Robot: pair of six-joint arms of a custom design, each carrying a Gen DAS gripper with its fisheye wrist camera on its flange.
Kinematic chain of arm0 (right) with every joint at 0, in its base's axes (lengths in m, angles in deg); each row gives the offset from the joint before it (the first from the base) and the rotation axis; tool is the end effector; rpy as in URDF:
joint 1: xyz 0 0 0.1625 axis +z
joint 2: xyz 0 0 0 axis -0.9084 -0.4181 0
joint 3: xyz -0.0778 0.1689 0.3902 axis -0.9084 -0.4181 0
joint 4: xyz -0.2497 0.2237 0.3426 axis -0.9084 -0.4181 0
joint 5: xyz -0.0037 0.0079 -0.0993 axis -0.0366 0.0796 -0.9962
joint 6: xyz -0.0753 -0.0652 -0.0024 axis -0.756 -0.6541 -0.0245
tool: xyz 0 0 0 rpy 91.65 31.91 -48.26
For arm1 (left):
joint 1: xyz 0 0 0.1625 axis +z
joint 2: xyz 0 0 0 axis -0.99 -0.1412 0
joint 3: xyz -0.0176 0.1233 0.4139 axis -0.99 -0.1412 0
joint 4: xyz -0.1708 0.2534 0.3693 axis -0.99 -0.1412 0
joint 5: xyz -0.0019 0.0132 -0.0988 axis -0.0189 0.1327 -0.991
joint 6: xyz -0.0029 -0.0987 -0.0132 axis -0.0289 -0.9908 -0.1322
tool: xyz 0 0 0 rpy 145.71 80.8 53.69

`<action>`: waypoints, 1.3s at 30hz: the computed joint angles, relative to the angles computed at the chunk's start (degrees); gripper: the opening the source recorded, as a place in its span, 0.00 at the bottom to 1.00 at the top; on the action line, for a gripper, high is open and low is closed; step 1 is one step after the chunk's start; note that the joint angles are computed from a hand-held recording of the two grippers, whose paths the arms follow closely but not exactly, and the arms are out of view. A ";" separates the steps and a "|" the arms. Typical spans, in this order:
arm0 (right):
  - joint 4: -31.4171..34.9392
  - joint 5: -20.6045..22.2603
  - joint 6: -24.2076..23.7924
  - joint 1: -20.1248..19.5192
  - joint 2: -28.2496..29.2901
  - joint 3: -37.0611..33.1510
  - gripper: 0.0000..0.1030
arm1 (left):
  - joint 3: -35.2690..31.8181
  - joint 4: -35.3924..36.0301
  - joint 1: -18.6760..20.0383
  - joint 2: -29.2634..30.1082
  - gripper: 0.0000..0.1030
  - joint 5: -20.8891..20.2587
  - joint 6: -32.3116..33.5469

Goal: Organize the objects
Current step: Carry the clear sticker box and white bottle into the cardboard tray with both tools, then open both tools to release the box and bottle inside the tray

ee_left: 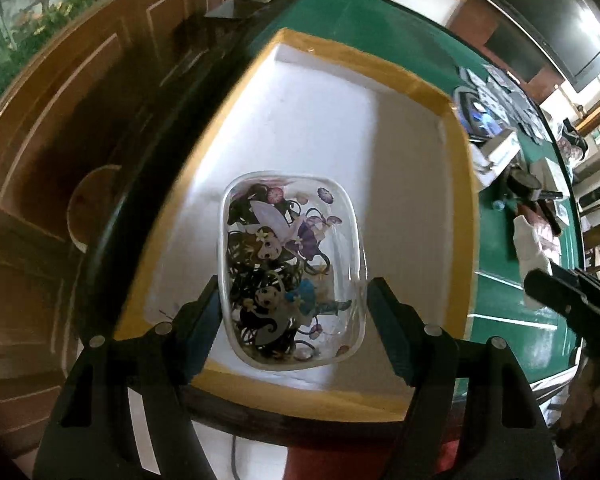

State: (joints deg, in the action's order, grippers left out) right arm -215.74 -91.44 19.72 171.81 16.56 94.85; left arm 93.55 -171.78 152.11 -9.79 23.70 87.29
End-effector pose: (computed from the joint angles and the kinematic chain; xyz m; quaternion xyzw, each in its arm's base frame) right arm 0.2757 -0.5666 0.0155 0.1764 -0.9583 0.1776 0.1375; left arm -0.0113 -0.5877 0.2855 0.1815 0.9393 -0.0873 0.2776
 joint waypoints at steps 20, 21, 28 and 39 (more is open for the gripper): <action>13.39 3.75 -12.00 2.22 11.48 -8.70 0.25 | -5.38 8.65 4.58 1.90 0.71 -2.51 13.21; 13.42 3.73 -11.92 2.15 11.51 -8.75 0.25 | -5.54 8.93 4.57 1.99 0.72 -2.53 13.12; 14.11 2.80 -10.77 2.24 12.09 -9.88 0.26 | -5.36 8.65 4.17 2.14 0.74 -1.34 11.26; 11.07 3.44 -9.91 2.58 10.98 -9.48 0.54 | -7.91 12.12 4.60 1.66 0.74 -4.63 6.92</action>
State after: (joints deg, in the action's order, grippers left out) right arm -204.67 -88.00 9.80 174.39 27.54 85.37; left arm 85.64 -159.66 156.72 -8.13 19.07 94.21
